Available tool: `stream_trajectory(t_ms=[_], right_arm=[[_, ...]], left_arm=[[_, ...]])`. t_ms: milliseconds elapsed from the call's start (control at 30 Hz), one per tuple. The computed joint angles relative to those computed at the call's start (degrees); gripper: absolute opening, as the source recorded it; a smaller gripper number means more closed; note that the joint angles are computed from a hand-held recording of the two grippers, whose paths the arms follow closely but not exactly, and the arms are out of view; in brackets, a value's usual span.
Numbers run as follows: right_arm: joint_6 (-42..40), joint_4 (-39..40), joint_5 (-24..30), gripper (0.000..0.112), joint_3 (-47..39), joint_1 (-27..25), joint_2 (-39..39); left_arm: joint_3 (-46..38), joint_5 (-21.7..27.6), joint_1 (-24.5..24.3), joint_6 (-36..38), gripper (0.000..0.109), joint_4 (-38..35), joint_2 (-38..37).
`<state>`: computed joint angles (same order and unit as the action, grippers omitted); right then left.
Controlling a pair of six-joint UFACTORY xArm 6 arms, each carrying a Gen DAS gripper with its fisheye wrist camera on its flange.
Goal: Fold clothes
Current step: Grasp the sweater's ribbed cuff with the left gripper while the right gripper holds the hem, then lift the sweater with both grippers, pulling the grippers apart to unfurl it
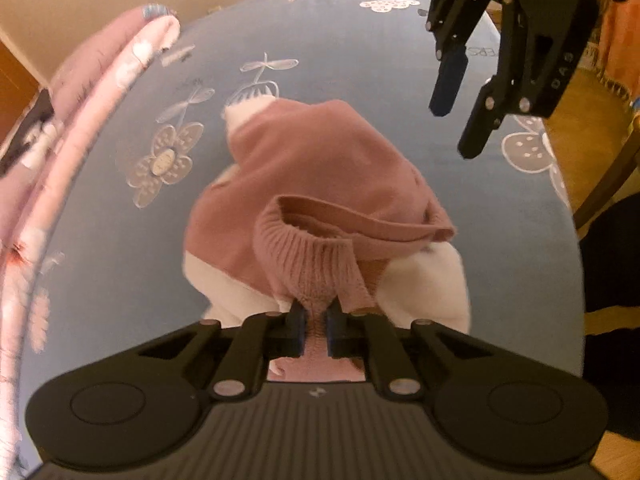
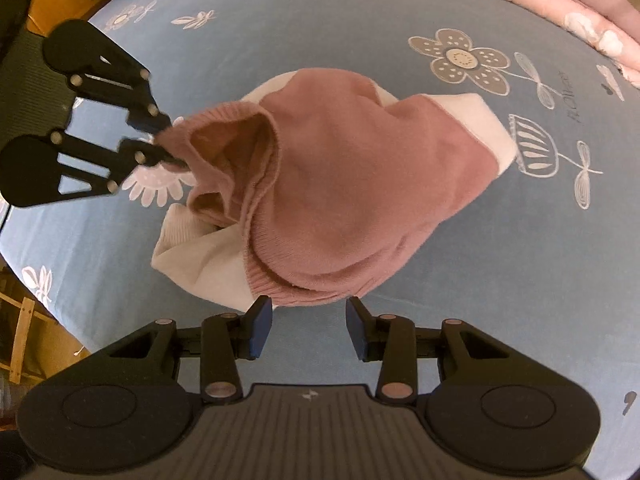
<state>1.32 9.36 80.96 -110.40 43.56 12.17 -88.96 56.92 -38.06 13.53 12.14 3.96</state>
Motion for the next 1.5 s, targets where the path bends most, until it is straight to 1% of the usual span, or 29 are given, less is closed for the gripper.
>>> stream_trajectory(t_ms=[167,200,233,333,367,433,567,633,700,800,900,967,1033,1167,1267,1367,1500], right_arm=[[0.4,-0.4,-0.5,0.046,2.1,-0.4,-1.1],[0.6,-0.3,-0.4,0.049,2.5,-0.5,-1.4],[0.7,-0.2,-0.3,0.049,2.9,-0.6,-1.6],[1.3,-0.7,0.5,0.049,3.6,-0.6,-2.1],[1.6,-0.7,0.7,0.049,3.7,-0.6,-2.3],[2.0,-0.9,1.3,0.049,3.8,-0.6,-2.5],[2.8,-0.7,2.1,0.049,3.2,-0.8,-2.4],[3.1,-0.7,2.4,0.049,2.7,-0.8,-2.1],[2.7,-0.9,2.7,0.049,1.9,-0.7,-1.5],[1.7,-1.3,2.7,0.049,0.4,-0.6,-0.5],[0.4,-3.0,1.8,0.049,0.0,-0.2,-0.1],[-0.9,-5.0,0.8,0.049,0.2,0.3,0.0],[-3.1,-7.7,-1.5,0.049,1.4,1.1,-0.3],[-11.5,-11.6,-7.4,0.048,4.1,2.7,-0.8],[-17.8,-11.6,-11.2,0.048,4.9,3.3,-0.5],[-22.6,-11.0,-13.4,0.048,4.5,4.1,0.5],[-27.4,-7.7,-16.2,0.048,3.1,4.7,2.3]], left_arm=[[-1.8,0.1,0.5,-1.2,0.018,0.4,3.9],[-2.0,0.0,0.4,-1.0,0.017,0.5,4.6],[-2.6,0.5,0.4,0.0,0.010,0.0,5.2],[-4.7,1.9,0.5,0.7,0.006,-3.2,5.8],[-5.6,2.3,0.6,-0.4,0.006,-3.4,5.9],[-8.0,3.9,0.8,-5.4,0.006,-1.2,6.2],[-11.7,6.0,3.4,-19.4,0.006,2.3,6.2],[-13.2,7.3,5.1,-26.8,0.006,4.9,6.8],[-14.6,9.2,6.4,-32.7,0.006,7.7,7.7],[-16.5,11.1,8.1,-40.5,0.006,10.7,8.8],[-16.5,11.0,9.0,-45.1,0.006,12.3,8.4],[-16.7,11.1,9.2,-46.0,0.006,13.3,8.3],[-17.0,11.2,9.5,-46.8,0.006,13.1,8.5],[-18.9,11.7,9.6,-47.4,0.006,13.5,9.9],[-21.8,12.0,9.5,-46.9,0.006,14.4,12.1],[-25.0,12.1,9.7,-46.5,0.006,15.0,14.2],[-29.3,12.4,10.8,-46.6,0.006,15.0,17.4]])
